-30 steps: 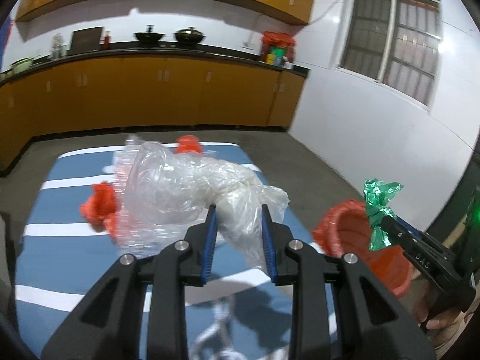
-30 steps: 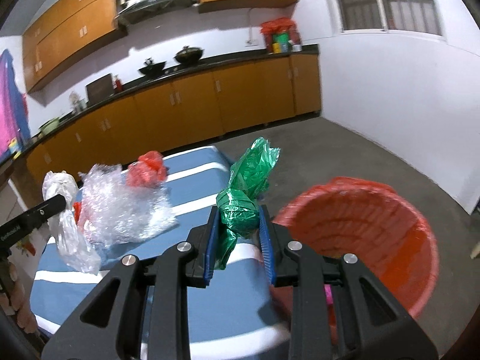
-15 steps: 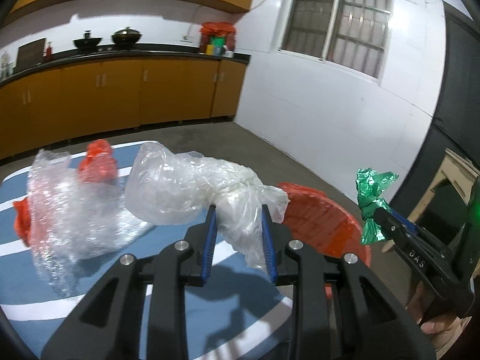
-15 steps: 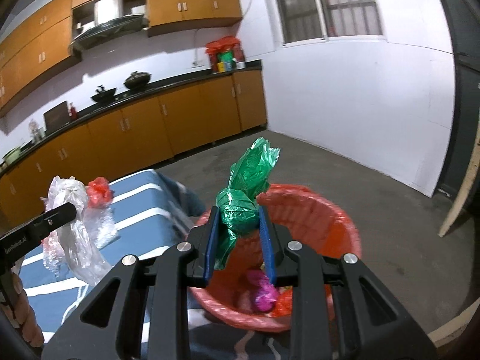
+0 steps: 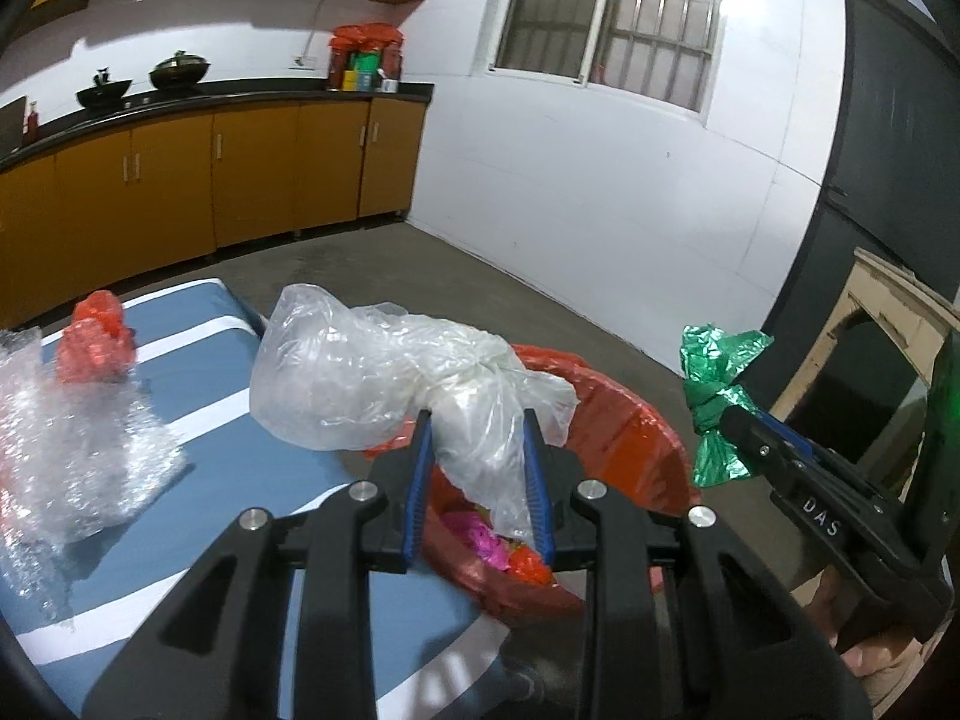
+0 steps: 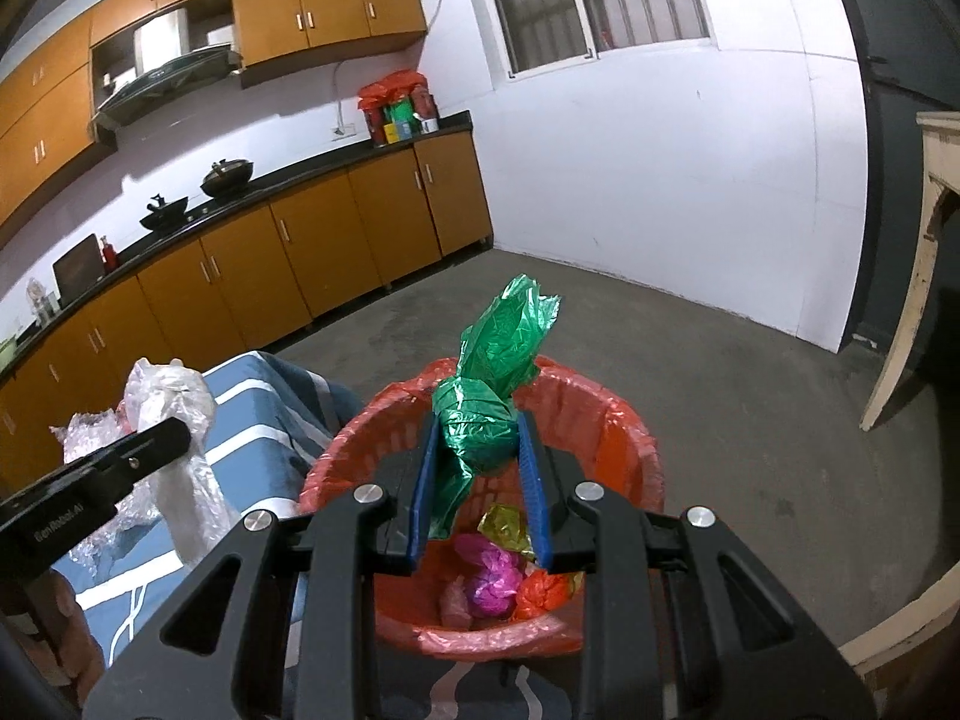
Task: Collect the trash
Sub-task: 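Carry the clear and green bags over the basket with both tools, then open both tools over the basket, dropping the clear and green bags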
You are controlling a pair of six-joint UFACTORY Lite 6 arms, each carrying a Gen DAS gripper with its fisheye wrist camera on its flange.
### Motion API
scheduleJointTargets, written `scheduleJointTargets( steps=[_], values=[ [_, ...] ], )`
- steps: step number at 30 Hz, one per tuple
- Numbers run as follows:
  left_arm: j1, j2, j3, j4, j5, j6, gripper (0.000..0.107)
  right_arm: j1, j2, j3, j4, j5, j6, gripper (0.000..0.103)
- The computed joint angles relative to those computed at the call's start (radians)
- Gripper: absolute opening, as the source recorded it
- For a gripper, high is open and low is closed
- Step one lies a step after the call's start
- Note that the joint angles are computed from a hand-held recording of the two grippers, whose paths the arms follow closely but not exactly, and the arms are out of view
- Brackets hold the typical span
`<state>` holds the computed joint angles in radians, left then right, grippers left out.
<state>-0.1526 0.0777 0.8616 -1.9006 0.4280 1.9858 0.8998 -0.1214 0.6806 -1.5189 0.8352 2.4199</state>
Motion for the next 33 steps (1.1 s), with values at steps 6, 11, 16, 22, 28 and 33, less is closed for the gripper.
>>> scheduleJointTargets(
  steps=[6,11,16,22,28,33],
  values=[
    [-0.065,0.085,0.070,-0.024,-0.021,0.015,0.029,-0.054,-0.003,-0.014,-0.047,-0.034,0.030,0.027],
    [-0.103,0.174,0.145,-0.032,-0.035,0.019,0.029,-0.114,-0.014,-0.017,-0.098,-0.076,0.056,0.027],
    [-0.117,0.254,0.217,0.016,-0.037,-0.047,0.030,-0.153,-0.010,-0.016,-0.148,-0.113,0.091,0.027],
    [-0.124,0.331,0.278,0.056,-0.046,-0.093,0.036,-0.192,-0.013,-0.030,-0.195,-0.151,0.136,0.031],
    [-0.110,0.367,0.291,0.071,-0.047,-0.109,0.040,-0.208,-0.019,-0.039,-0.186,-0.156,0.130,0.037],
    [-0.080,0.311,0.203,-0.152,-0.078,0.120,0.055,-0.179,-0.004,-0.024,-0.131,-0.109,0.083,0.051]
  ],
)
